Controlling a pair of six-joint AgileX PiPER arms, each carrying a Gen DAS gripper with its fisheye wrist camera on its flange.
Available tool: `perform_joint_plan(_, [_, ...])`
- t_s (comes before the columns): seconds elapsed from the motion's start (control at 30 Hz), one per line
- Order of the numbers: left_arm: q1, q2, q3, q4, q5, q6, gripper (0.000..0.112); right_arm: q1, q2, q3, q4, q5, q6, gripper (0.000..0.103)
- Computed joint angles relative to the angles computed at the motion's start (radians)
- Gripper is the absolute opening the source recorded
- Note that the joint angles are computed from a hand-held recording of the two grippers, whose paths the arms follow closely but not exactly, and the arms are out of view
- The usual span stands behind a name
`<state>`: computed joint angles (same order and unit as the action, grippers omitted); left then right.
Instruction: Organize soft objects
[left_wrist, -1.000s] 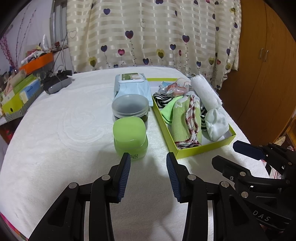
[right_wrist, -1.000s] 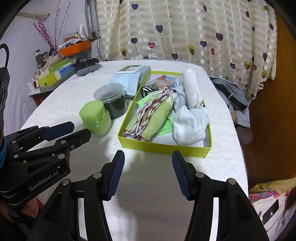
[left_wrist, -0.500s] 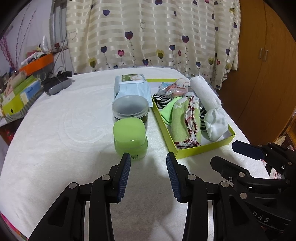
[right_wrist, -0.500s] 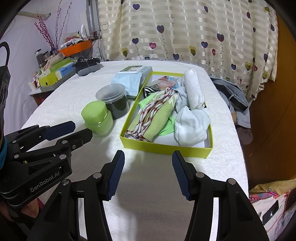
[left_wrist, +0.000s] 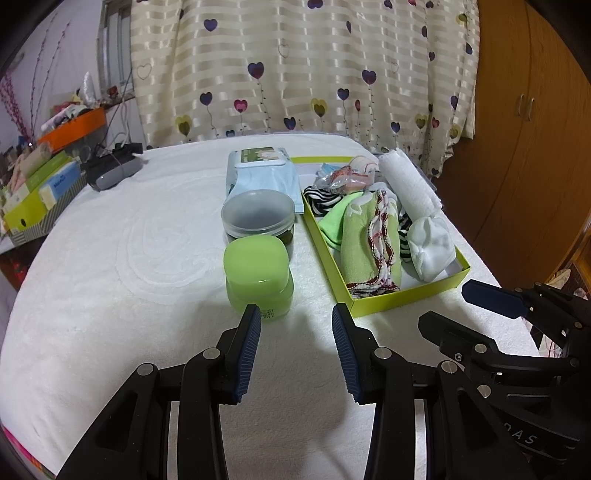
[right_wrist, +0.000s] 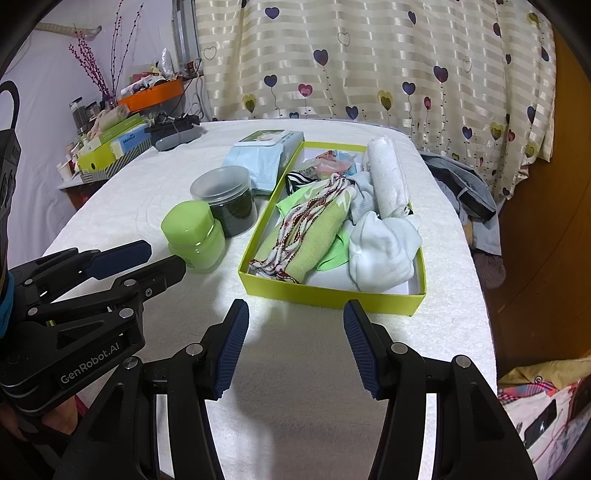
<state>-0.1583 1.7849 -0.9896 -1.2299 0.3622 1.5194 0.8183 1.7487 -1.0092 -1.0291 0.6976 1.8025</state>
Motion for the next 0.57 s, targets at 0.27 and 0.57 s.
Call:
perform_joint_plan(0.27, [0.000, -0.008, 0.003, 0.014, 0.000, -0.011, 0.039, 0.001, 0.002, -0.001, 0.005, -0.001, -0.002, 0.055])
perform_joint_plan(0.57, [-0.003, -0.008, 0.004, 0.018, -0.002, -0.018, 0.039, -0.002, 0.002, 0.000, 0.004, -0.005, -0.002, 0.055])
